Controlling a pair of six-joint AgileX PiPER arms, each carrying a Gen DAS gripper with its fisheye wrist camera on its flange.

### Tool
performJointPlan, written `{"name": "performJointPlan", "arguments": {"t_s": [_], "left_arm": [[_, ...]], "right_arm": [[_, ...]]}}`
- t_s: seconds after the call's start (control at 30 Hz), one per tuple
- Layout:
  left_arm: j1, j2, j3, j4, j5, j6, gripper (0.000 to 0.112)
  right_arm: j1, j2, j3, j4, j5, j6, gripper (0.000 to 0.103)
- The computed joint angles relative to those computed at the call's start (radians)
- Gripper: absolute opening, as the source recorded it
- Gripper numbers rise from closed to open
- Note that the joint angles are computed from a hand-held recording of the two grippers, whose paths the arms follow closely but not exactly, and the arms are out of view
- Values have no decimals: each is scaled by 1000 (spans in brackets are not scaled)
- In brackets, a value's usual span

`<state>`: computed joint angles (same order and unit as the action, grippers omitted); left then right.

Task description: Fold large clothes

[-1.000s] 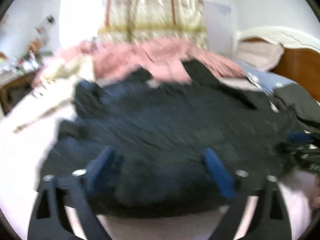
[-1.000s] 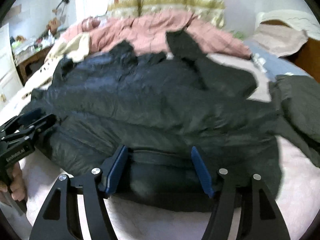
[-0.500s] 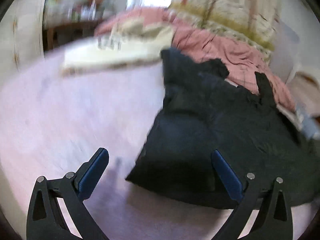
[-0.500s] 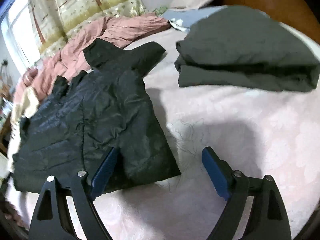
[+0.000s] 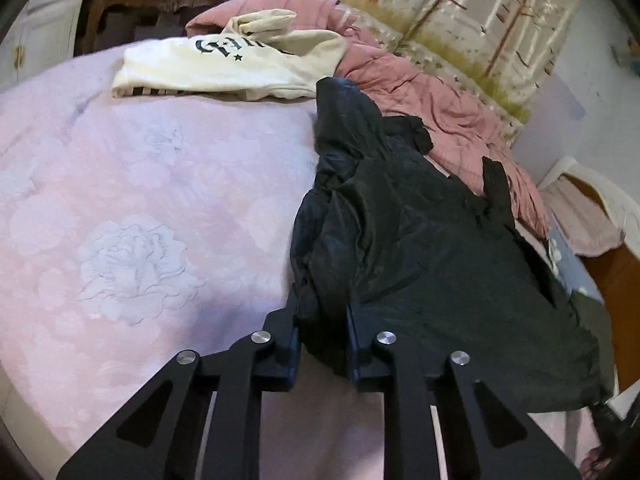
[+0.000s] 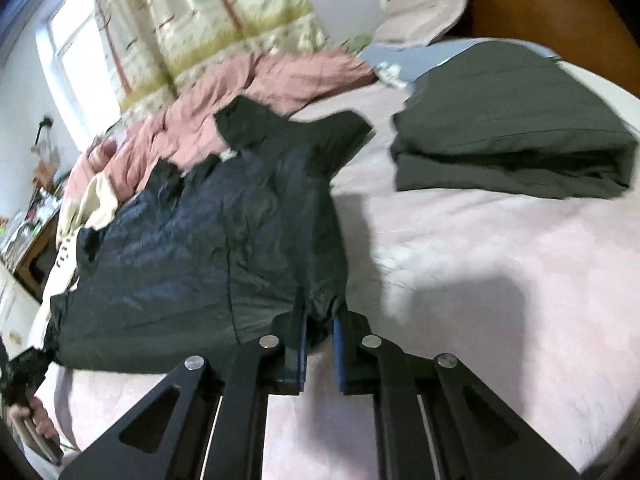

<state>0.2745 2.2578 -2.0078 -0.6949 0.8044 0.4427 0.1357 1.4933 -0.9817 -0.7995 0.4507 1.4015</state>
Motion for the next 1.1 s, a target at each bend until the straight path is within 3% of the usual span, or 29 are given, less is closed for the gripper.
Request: {"name": "performJointPlan", "arguments": {"t_s": [0.17, 0.27, 0.33, 0.4, 0.43, 0.53, 0.6, 0.77, 0.9, 1.0, 1.1], "left_arm": [[29, -37, 51, -39, -2, 25, 14], [13, -87, 128, 75, -27, -46, 17], [-2, -120, 196, 129, -78, -58, 20], [-23, -127, 210, 191, -120, -75, 24], [-32, -126, 209, 215, -136, -85, 27], [-65, -137, 241, 315, -205, -136, 36], [-93, -166, 294, 404, -284, -186, 37], [-98, -202, 362, 387, -372, -134, 38], [-97, -215, 390, 461, -438, -236, 41], [-75, -219, 396, 356, -448, -169, 42], [-53, -249, 440, 179, -482, -4, 47]], "right_arm": [[111, -53, 4, -133, 153, 113, 8], [147, -110, 54, -155, 188, 175, 8], [214, -108, 68, -216, 278, 232, 8], [277, -36, 17, -226, 393, 191, 8], [280, -12, 3, -224, 411, 173, 8], [236, 14, 1, -203, 389, 163, 11], [241, 27, -2, -214, 417, 181, 13], [263, 18, 15, -248, 427, 192, 13], [283, -27, 64, -357, 410, 299, 13], [290, -31, 68, -382, 414, 319, 13], [310, -33, 68, -393, 436, 324, 13]]}}
